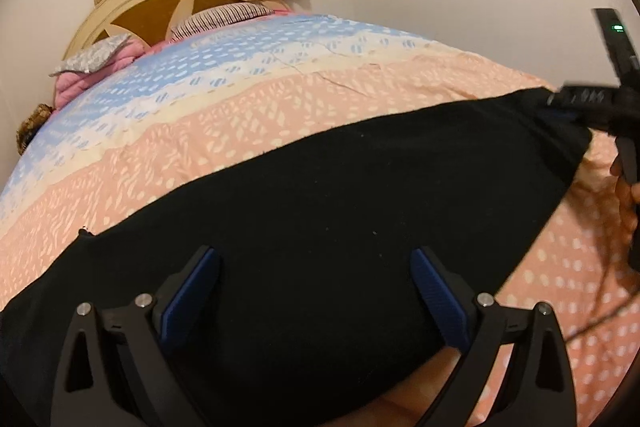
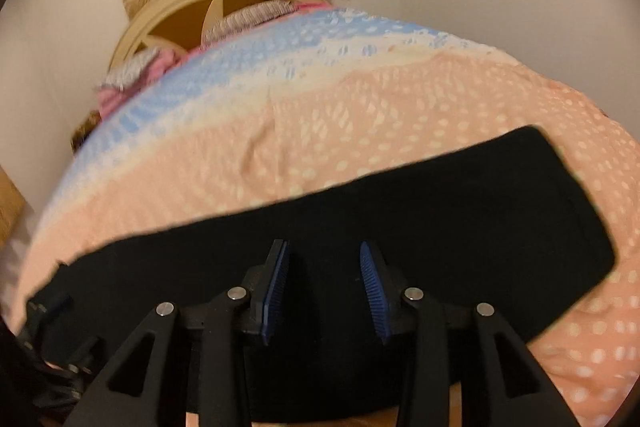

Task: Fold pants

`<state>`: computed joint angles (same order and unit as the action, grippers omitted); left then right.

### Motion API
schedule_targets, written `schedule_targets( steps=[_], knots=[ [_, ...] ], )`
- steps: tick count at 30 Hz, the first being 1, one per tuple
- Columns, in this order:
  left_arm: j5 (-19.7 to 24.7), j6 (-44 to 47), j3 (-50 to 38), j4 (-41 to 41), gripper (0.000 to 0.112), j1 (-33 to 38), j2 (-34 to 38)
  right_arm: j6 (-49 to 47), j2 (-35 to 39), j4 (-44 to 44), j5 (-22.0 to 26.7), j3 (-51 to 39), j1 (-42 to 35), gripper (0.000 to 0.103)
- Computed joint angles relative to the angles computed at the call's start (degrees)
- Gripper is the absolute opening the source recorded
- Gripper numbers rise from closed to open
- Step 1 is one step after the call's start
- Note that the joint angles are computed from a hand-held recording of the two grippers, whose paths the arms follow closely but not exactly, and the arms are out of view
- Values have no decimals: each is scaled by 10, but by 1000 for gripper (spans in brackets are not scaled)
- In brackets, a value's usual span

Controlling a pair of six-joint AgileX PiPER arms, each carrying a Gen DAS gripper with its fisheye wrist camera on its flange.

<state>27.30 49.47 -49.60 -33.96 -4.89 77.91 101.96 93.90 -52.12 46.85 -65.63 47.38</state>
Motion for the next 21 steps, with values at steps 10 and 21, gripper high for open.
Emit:
schedule_targets(
  steps=[10, 21],
  knots=[
    [72, 19, -24, -58, 99, 77, -13, 141, -302, -12, -41, 268, -136, 50],
    [86, 15, -16, -52, 99, 99, -16, -18, -285, 80, -195, 316, -247, 67]
  ],
)
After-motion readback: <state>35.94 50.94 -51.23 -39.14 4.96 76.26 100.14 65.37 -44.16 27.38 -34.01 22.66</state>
